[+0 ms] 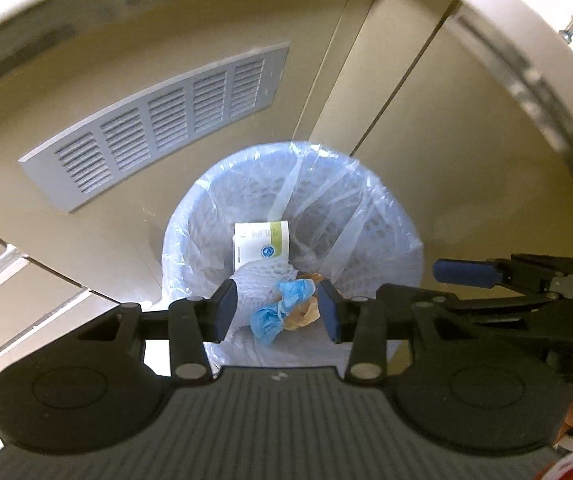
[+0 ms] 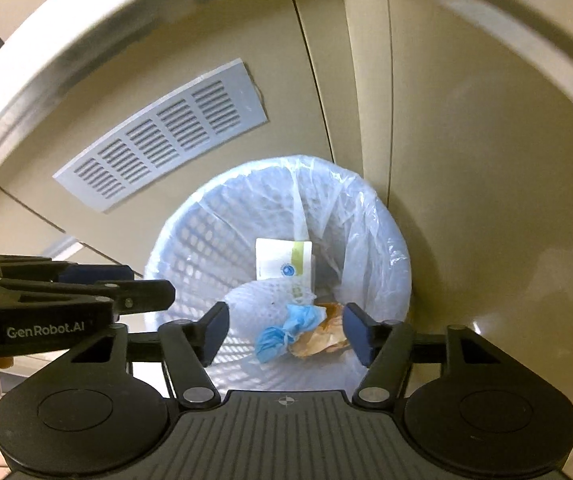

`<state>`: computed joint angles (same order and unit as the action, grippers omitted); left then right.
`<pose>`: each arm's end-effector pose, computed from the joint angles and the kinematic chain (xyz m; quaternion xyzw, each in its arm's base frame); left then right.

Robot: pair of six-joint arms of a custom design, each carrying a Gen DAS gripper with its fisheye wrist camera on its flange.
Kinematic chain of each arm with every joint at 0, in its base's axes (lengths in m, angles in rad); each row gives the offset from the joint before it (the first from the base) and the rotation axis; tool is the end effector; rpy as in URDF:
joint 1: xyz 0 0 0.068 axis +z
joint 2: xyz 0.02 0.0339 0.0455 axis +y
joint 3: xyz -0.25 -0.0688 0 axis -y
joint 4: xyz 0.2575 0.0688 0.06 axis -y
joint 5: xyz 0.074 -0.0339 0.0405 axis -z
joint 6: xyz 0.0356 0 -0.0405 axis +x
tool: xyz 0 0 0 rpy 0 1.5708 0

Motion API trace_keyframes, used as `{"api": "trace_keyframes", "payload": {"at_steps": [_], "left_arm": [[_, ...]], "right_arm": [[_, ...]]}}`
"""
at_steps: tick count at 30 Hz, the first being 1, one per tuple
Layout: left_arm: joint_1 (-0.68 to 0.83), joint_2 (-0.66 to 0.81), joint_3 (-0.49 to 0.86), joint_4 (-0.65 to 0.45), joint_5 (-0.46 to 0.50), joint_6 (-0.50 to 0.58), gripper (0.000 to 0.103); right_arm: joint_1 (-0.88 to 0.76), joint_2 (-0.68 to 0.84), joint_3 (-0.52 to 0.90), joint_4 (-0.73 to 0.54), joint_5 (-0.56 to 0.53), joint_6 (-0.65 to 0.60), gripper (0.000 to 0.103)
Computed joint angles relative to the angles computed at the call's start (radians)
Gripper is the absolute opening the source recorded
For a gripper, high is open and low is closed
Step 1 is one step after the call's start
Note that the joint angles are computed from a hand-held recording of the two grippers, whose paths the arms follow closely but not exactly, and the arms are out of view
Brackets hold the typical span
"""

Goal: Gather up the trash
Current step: 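Raise both open tools back up toward the counter items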

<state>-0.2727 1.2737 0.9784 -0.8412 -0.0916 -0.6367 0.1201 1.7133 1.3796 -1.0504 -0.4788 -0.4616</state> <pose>0.2481 -0.0660 0.2357 -0.1863 0.9576 -0.0544 0.2130 0.3337 0.0568 0.2296 -0.2985 0.9203 0.2173 0.1294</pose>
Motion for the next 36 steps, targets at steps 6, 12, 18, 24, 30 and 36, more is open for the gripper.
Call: {"api": "trace_keyframes", "payload": {"at_steps": [6, 12, 18, 24, 30, 36], "left_arm": [[-0.099, -0.091, 0.072, -0.14, -0.095, -0.084, 0.041], [-0.239, -0.138, 0.185, -0.292, -0.243, -0.202, 0.048], [-0.343, -0.135, 0.352, -0.446, -0.4, -0.303, 0.053], [-0.336, -0.091, 0.505, -0.488, -0.518, -0.255, 0.066], [-0.172, -0.022, 0.617, -0.395, -0.494, -0.008, 0.068], [0.033, 0.1, 0.702, -0.236, -0.42, 0.306, 0.068]], "right_arm": [[-0.063, -0.088, 0.013, -0.099, -0.066, -0.056, 0.068], [-0.125, -0.16, 0.051, -0.201, -0.152, -0.112, 0.069], [-0.169, -0.2, 0.13, -0.281, -0.26, -0.132, 0.069], [-0.194, -0.194, 0.233, -0.285, -0.326, -0.096, 0.069], [-0.181, -0.146, 0.324, -0.179, -0.329, 0.051, 0.07], [-0.126, -0.05, 0.424, -0.012, -0.247, 0.25, 0.07]]}}
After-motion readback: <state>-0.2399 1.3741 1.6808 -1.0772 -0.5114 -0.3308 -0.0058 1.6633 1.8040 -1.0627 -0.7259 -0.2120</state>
